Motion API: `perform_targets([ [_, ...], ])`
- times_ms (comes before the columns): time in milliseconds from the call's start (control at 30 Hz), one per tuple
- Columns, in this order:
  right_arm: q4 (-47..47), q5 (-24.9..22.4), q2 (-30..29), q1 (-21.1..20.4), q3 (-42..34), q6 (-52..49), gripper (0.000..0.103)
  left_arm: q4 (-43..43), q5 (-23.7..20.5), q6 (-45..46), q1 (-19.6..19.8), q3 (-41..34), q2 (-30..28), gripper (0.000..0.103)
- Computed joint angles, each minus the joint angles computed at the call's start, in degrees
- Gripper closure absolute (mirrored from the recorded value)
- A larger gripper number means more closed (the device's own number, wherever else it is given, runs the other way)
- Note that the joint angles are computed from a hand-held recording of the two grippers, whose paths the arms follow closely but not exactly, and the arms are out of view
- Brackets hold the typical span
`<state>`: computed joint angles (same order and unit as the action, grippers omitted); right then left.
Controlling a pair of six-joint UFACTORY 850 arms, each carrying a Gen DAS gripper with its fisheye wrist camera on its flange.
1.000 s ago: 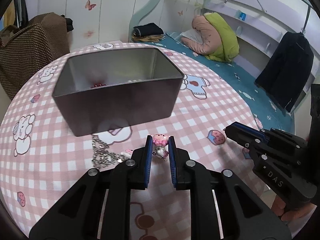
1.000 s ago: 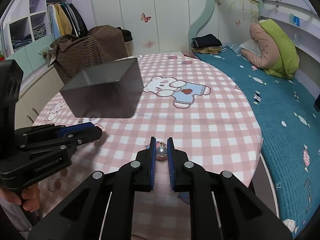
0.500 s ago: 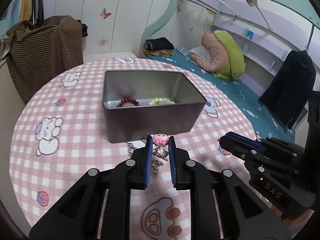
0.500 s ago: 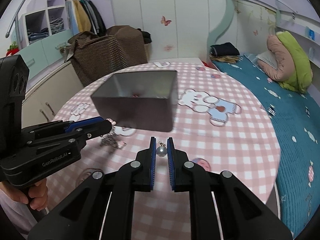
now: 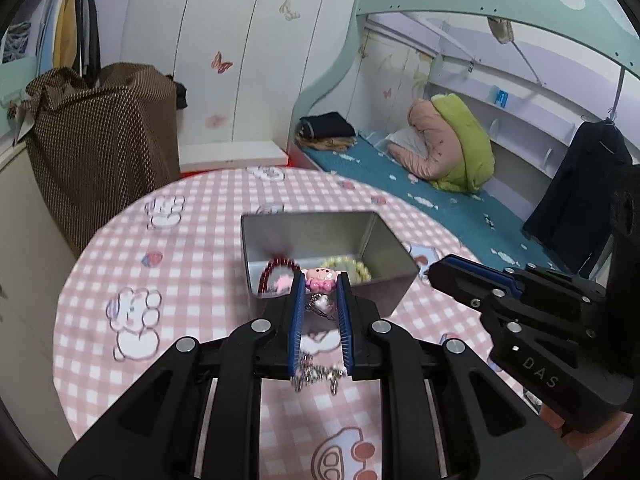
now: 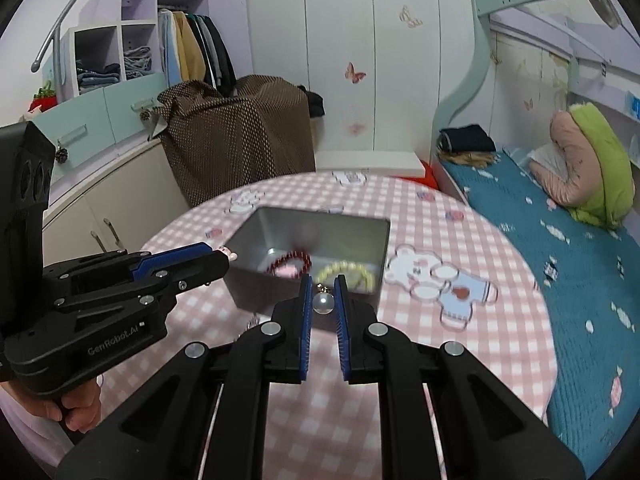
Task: Organize jewelry
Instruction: 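Carry both items over the box and open the right tool to drop the earring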
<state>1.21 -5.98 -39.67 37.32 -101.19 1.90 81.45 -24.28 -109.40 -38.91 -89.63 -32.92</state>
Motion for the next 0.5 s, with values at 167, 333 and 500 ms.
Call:
perform_targets([
  [167,-6.0,-0.8,-2.2,-0.2,-4.0,5.1,0.092,1.1,0.3,0.9,0.5,-1.5,-0.4,0.087],
  [333,1.3,-4.4,-6.4,-1.0,-10.4,-1.4,0.092,0.1,2.5,1.8,1.7,-2.7,-1.2,0.087],
  [500,0.7,-8.0,-10.1,-1.2,-15.7,-0.7,0.092,-3.8,4.2,5.0,3.0,-4.5,-2.7,0.087],
])
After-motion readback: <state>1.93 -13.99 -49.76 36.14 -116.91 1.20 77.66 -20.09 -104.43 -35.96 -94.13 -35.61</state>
